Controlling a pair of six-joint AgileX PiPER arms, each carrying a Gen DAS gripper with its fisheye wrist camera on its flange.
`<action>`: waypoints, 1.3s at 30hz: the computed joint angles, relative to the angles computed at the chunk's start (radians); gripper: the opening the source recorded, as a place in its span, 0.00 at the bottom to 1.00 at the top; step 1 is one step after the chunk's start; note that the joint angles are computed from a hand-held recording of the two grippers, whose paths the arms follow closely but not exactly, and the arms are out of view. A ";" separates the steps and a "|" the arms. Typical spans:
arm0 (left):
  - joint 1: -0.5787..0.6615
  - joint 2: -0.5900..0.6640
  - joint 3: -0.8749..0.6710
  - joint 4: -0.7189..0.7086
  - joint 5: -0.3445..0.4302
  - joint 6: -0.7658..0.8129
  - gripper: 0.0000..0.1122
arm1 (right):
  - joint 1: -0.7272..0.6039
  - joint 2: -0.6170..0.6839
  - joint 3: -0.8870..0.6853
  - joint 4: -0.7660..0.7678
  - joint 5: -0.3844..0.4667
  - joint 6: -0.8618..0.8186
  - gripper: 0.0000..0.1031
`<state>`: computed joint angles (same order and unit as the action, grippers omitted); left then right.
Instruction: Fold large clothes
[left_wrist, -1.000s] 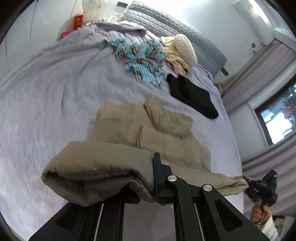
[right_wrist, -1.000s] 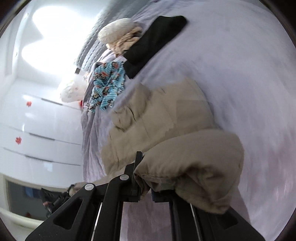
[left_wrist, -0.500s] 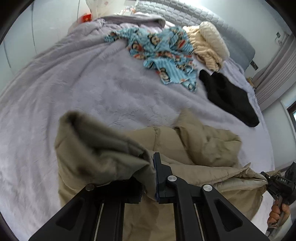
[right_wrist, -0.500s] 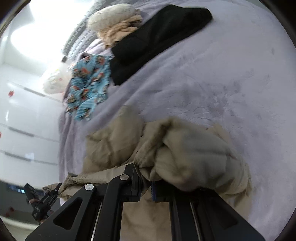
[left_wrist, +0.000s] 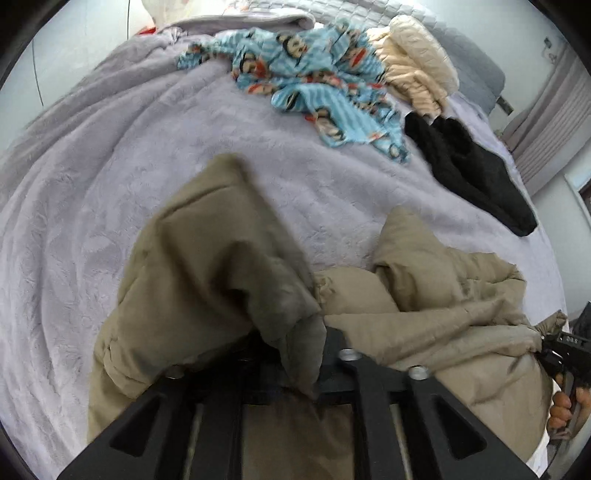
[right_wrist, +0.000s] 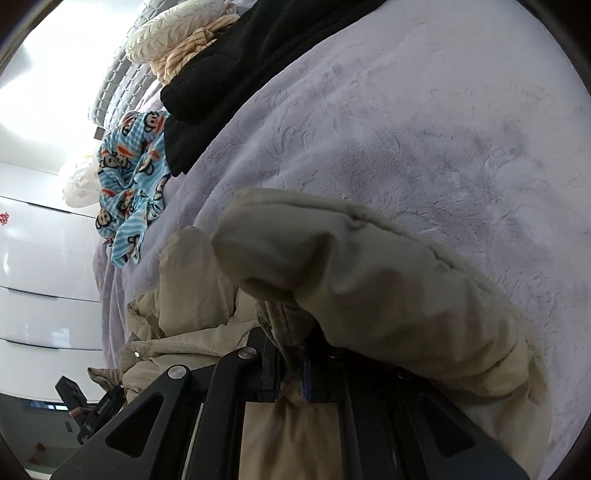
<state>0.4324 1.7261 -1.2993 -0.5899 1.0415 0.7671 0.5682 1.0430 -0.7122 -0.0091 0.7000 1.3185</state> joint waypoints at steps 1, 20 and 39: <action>0.024 -0.028 0.007 -0.023 0.013 0.028 0.75 | -0.003 -0.002 -0.018 0.009 0.025 -0.015 0.16; -0.145 -0.119 0.188 0.084 -0.273 0.063 0.38 | 0.264 0.205 -0.263 -0.254 0.233 -0.054 0.14; -0.098 0.146 0.070 0.191 -0.422 -0.088 0.38 | -0.094 0.039 0.078 -0.177 0.053 -0.089 0.09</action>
<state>0.3341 1.8717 -1.2297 -0.3994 0.6194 0.6792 0.4738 1.0816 -0.6346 -0.1859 0.7532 1.2299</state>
